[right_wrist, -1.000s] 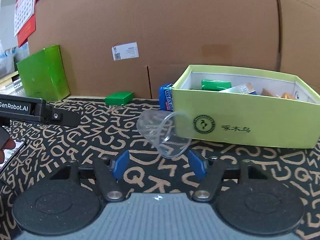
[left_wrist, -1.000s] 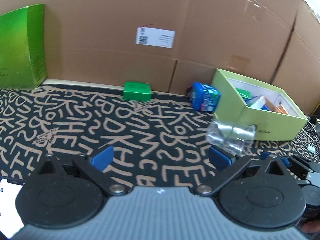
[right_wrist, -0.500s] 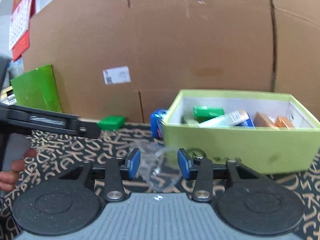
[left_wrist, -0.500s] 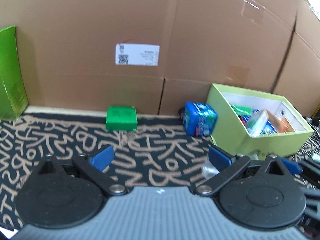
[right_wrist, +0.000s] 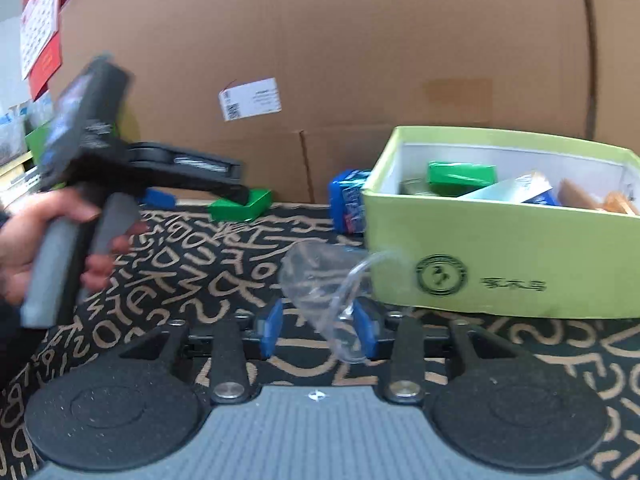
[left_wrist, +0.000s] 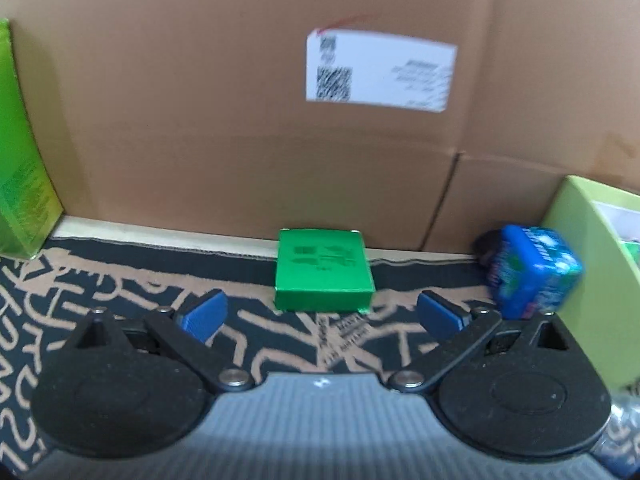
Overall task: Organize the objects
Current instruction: 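Grasp the clear plastic cup with the right tool while the left grasps the green box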
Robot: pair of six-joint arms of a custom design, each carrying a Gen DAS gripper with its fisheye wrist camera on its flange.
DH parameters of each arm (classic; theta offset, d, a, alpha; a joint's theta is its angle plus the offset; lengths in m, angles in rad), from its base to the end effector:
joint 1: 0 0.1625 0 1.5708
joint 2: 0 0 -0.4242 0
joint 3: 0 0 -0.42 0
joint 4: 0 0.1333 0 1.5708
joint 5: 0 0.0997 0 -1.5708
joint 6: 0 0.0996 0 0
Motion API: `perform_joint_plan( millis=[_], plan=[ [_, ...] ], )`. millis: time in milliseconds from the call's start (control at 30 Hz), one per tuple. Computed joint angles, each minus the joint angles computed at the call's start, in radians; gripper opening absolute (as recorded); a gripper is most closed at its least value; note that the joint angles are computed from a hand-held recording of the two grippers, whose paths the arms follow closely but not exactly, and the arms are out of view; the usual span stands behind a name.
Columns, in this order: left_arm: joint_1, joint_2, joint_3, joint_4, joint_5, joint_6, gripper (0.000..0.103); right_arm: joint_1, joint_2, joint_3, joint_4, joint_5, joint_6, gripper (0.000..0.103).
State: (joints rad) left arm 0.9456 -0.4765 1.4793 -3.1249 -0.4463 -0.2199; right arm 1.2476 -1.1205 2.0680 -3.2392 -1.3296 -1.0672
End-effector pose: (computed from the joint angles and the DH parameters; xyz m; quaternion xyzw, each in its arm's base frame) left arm -0.2348 -0.7066 0.0186 0.0217 0.8267 -0.4204 0.3734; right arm -0.0316 -0.5890 0.1965 0.3772 -0.8500 0.3410 0.1378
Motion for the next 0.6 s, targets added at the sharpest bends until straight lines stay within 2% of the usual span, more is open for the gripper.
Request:
perform_joint_plan(
  millis=[33, 133, 200, 300, 333, 433, 600],
  plan=[
    [0.007, 0.007, -0.014, 0.005, -0.001, 0.002, 0.103, 0.004, -0.001, -0.004, 0.026, -0.004, -0.012, 0.007],
    [0.023, 0.024, -0.048, 0.008, 0.004, 0.018, 0.102, 0.004, -0.006, -0.001, 0.059, 0.030, -0.045, 0.007],
    [0.030, 0.031, -0.066, 0.031, 0.011, 0.011, 0.099, 0.011, 0.008, -0.001, 0.025, 0.027, -0.062, 0.007],
    [0.042, 0.026, -0.070, 0.083, -0.002, -0.013, 0.083, 0.026, 0.040, -0.021, -0.008, 0.006, -0.052, 0.008],
    [0.042, 0.030, -0.072, 0.074, 0.005, 0.001, 0.079, 0.030, 0.047, -0.030, -0.003, -0.001, -0.043, 0.008],
    [0.036, 0.029, -0.062, 0.070, 0.017, 0.019, 0.060, 0.037, 0.066, -0.051, 0.008, -0.011, -0.037, 0.008],
    [0.013, -0.021, 0.018, 0.079, -0.021, -0.037, 0.060, 0.032, 0.047, -0.032, 0.017, 0.000, -0.053, 0.006]
  ],
)
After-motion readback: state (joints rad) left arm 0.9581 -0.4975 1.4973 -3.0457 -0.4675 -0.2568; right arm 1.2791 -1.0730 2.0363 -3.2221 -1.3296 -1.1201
